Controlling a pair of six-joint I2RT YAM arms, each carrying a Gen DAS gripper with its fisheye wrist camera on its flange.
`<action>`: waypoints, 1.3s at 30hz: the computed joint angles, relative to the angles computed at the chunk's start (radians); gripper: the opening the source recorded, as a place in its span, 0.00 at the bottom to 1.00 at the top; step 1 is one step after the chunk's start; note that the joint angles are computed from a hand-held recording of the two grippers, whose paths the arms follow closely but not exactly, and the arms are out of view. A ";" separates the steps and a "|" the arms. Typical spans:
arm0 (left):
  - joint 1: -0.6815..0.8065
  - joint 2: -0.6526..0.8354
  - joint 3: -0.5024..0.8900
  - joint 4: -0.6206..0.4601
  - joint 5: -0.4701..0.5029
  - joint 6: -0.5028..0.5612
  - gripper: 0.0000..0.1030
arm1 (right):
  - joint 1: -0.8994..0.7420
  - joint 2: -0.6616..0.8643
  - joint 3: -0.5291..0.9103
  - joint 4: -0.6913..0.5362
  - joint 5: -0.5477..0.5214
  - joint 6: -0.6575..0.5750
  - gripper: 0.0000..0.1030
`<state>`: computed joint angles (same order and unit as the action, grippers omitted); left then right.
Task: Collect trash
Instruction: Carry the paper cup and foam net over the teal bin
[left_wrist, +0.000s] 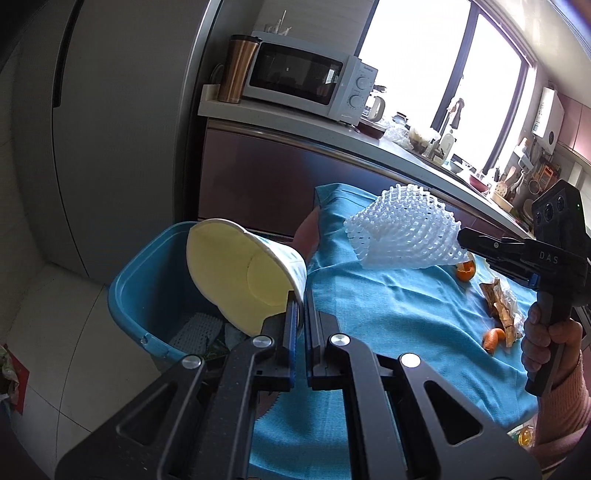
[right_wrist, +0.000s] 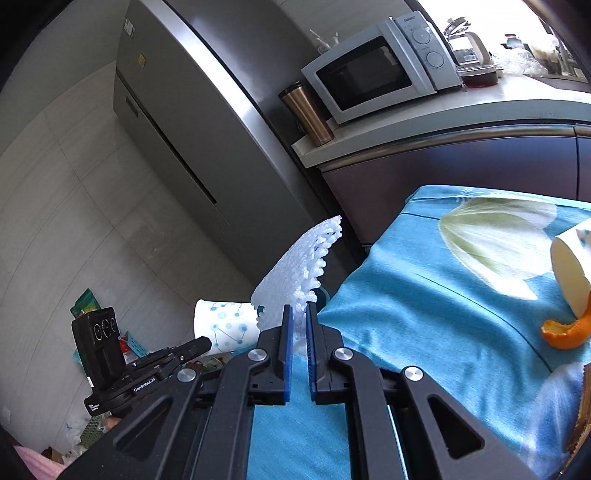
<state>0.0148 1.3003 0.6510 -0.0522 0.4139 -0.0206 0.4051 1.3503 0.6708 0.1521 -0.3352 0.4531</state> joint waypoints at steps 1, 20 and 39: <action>0.010 0.009 0.003 0.000 0.002 0.004 0.04 | 0.011 0.017 0.011 0.004 0.003 -0.001 0.06; 0.084 0.189 0.053 0.042 -0.030 0.028 0.04 | 0.154 0.323 0.285 -0.059 0.054 -0.010 0.06; 0.096 0.462 0.161 0.111 -0.079 -0.008 0.04 | 0.263 0.659 0.678 -0.290 0.163 -0.036 0.07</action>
